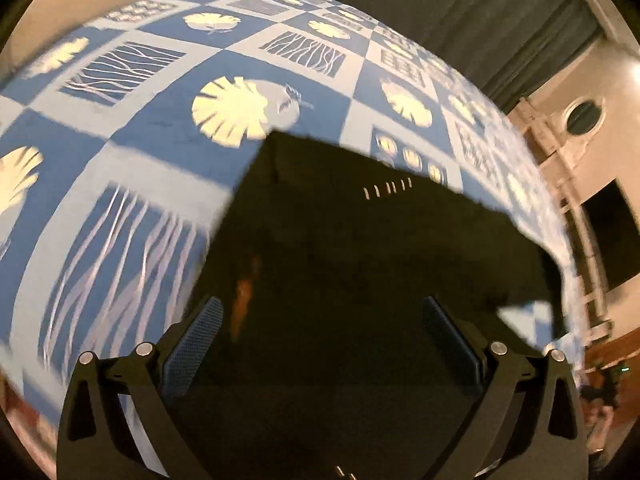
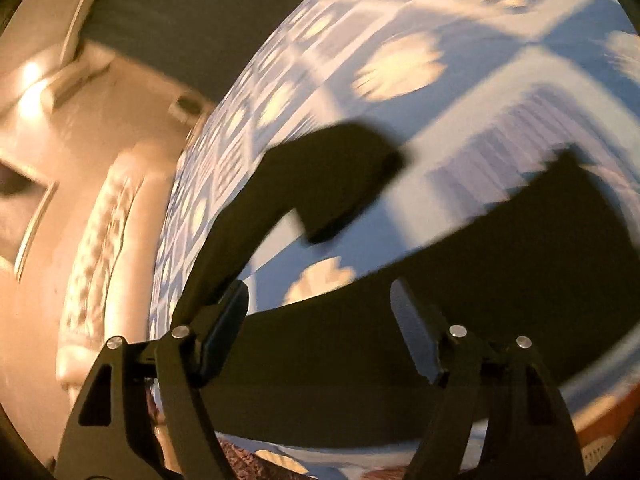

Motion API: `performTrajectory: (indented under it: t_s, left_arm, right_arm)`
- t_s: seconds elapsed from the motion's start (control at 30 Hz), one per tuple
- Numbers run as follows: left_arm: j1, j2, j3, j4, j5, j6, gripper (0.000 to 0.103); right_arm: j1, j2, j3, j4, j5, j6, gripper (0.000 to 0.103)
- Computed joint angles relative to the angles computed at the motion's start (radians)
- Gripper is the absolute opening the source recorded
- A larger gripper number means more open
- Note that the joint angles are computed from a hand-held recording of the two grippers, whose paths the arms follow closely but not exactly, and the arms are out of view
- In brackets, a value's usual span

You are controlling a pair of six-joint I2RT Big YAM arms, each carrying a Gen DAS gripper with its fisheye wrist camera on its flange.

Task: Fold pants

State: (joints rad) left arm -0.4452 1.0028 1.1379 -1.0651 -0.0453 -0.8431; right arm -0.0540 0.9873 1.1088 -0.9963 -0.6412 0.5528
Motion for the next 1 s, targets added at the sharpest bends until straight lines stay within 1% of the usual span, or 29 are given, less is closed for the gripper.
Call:
performTrajectory:
  t_s: [0.03,0.1,0.13,0.2,0.23,0.3,0.4,0.43,0.47,0.57,0.6,0.7,0.73,0.8,0.83,0.87,0.9,0.93,0.97,1.0]
  left_arm:
    - [0.072,0.011,-0.005,0.026,0.076,0.046,0.099]
    - [0.188,0.057,0.0,0.048,0.164,0.096,0.099]
    - [0.233,0.082,0.005,0.058,0.201,0.112,0.099]
    - [0.291,0.127,0.013,0.082,0.26,0.13,0.099]
    - [0.328,0.165,0.022,0.105,0.316,0.144,0.099]
    - [0.356,0.223,0.041,0.121,0.378,0.176,0.099]
    - [0.364,0.271,0.071,0.136,0.395,0.241,0.099]
    - [0.368,0.276,0.07,0.164,0.428,0.262,0.099]
    - [0.374,0.278,0.066,0.185,0.461,0.267,0.099]
    - [0.378,0.277,0.037,0.278,0.577,0.245,0.099]
    - [0.377,0.282,0.036,0.293,0.59,0.241,0.099]
    - [0.367,0.279,0.02,0.344,0.579,0.212,0.098]
    - [0.373,0.272,0.004,0.384,0.589,0.185,0.098]
    - [0.382,0.259,-0.024,0.441,0.603,0.136,0.098]
    - [0.382,0.261,-0.023,0.437,0.597,0.139,0.095]
    - [0.373,0.268,-0.012,0.416,0.573,0.159,0.09]
    - [0.362,0.276,0.005,0.377,0.533,0.197,0.075]
    - [0.351,0.285,0.027,0.323,0.482,0.245,0.062]
    - [0.353,0.284,0.028,0.305,0.468,0.262,0.056]
    - [0.357,0.285,0.03,0.291,0.456,0.272,0.042]
  right_arm:
    - [0.049,0.017,0.011,0.018,0.014,0.01,0.074]
    - [0.164,0.072,0.051,0.056,0.042,0.03,0.074]
    - [0.206,0.101,0.072,0.068,0.054,0.033,0.075]
    - [0.287,0.161,0.112,0.082,0.079,0.037,0.075]
    - [0.319,0.188,0.131,0.087,0.089,0.04,0.075]
    - [0.369,0.231,0.156,0.105,0.088,0.056,0.075]
    - [0.42,0.277,0.184,0.117,0.088,0.058,0.075]
    - [0.433,0.288,0.193,0.118,0.089,0.059,0.075]
    - [0.443,0.302,0.203,0.116,0.087,0.057,0.075]
    - [0.47,0.343,0.226,0.119,0.078,0.047,0.076]
    - [0.476,0.354,0.234,0.12,0.077,0.044,0.076]
    - [0.5,0.401,0.281,0.113,0.08,0.03,0.076]
    - [0.503,0.413,0.296,0.11,0.077,0.016,0.076]
    - [0.509,0.445,0.338,0.092,0.077,-0.029,0.076]
    - [0.511,0.465,0.367,0.077,0.088,-0.049,0.076]
    - [0.511,0.489,0.402,0.07,0.088,-0.077,0.076]
    - [0.504,0.504,0.425,0.063,0.079,-0.102,0.076]
    - [0.502,0.53,0.464,0.044,0.078,-0.135,0.078]
    - [0.507,0.56,0.513,0.016,0.095,-0.166,0.085]
    - [0.511,0.597,0.575,-0.019,0.127,-0.212,0.086]
